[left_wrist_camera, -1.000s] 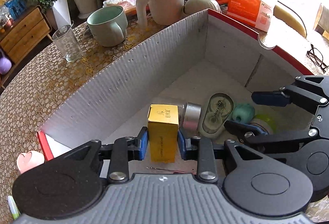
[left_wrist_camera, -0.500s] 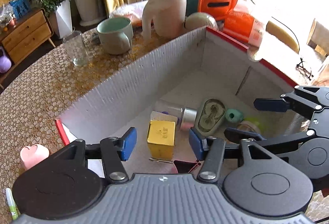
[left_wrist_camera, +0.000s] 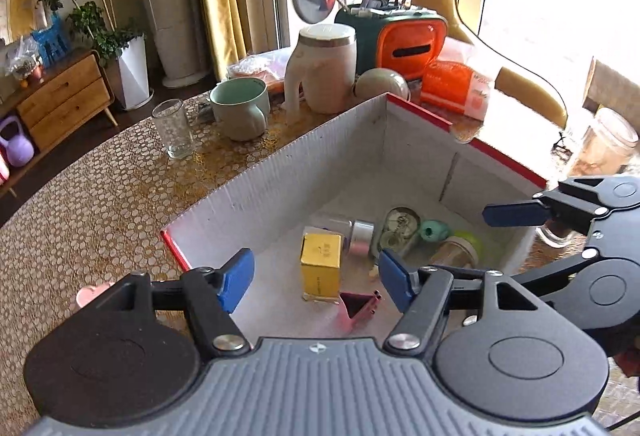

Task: Organize rigid objects
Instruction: 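Open the right gripper dropping the teal item while the left releases the yellow box inside, then withdraw both grippers from the box toward the remaining items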

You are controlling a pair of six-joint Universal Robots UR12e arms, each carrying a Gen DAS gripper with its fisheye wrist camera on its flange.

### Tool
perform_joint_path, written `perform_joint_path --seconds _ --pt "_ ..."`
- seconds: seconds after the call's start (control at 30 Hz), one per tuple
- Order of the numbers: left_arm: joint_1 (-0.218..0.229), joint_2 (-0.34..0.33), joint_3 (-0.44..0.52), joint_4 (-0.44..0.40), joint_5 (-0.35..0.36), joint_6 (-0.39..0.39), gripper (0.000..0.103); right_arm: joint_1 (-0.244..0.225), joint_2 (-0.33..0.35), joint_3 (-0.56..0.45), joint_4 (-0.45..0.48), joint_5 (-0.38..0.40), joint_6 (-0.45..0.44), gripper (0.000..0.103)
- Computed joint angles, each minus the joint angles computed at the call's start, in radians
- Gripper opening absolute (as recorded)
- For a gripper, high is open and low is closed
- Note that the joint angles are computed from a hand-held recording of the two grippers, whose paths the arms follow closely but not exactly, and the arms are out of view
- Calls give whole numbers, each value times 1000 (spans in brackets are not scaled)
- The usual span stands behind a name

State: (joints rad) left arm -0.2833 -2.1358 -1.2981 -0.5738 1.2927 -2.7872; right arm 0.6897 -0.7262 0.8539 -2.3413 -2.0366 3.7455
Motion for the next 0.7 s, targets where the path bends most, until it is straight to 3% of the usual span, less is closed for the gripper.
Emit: perform_joint_path --seconds 0.23,0.33,0.63,0.7 --pt "27 55 -73 36 -38 9 69 23 3 -10 -41 -13 -18 82" --pt "42 76 -97 48 -55 -1 75 34 8 -19 -65 -18 -32 87" --pt "85 138 -187 139 -69 -16 77 71 53 -97 -76 -51 -111 100" --pt "97 150 -206 157 -76 -23 81 77 62 -111 -87 -49 -120 102"
